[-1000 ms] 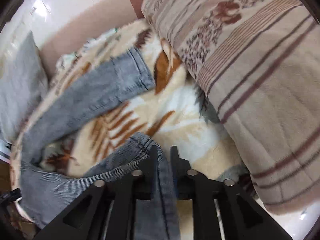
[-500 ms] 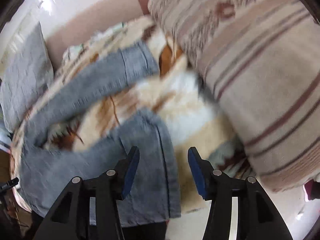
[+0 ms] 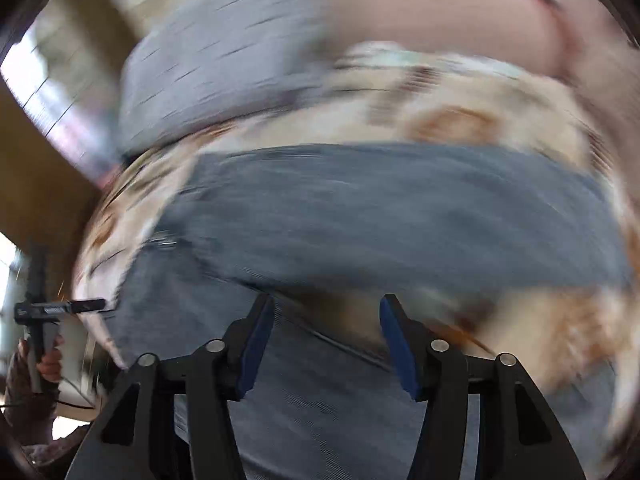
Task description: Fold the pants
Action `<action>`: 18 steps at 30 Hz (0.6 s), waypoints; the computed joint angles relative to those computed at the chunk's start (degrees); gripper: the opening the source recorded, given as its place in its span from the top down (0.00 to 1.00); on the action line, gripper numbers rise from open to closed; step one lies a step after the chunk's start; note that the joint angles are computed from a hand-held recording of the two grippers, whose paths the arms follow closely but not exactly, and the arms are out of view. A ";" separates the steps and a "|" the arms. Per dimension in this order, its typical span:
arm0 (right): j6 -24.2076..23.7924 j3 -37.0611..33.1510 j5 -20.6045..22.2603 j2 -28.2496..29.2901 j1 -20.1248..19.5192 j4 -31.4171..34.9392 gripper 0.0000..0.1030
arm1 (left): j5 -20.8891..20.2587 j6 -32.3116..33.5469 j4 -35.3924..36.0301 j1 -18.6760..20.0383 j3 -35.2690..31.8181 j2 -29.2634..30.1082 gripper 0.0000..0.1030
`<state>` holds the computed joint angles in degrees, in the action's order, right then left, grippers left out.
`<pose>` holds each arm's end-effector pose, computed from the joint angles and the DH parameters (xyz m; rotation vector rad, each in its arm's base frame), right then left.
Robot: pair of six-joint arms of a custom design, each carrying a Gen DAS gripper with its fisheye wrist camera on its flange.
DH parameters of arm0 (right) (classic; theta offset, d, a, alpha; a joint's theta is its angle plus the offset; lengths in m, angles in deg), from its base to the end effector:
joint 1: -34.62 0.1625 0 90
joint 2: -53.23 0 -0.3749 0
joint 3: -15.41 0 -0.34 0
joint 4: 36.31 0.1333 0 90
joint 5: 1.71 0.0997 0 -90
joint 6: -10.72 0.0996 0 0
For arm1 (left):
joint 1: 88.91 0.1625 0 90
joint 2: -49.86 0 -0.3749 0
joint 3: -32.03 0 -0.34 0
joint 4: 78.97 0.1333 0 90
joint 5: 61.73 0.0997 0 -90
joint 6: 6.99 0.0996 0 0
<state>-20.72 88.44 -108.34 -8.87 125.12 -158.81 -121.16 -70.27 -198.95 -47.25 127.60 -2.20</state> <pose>0.1104 -0.6361 0.3773 0.6799 -2.6526 0.3958 -0.2916 -0.5057 0.1174 -0.2564 2.6090 -0.4176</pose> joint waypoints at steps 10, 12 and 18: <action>6.60 -21.68 -7.34 28.68 11.77 11.22 0.38 | -2.36 0.03 -20.94 0.45 9.96 -1.77 0.21; 3.28 -19.13 -13.79 30.48 13.54 6.88 0.38 | -2.60 0.00 -24.37 0.51 11.39 -2.21 0.22; -3.31 -12.33 -20.84 29.85 14.45 -3.07 0.61 | -3.81 1.63 -28.65 0.41 11.87 -0.97 0.71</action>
<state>-24.03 76.11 -129.18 20.98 139.57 -161.87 -124.97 -68.64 -227.60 -46.83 139.47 -3.17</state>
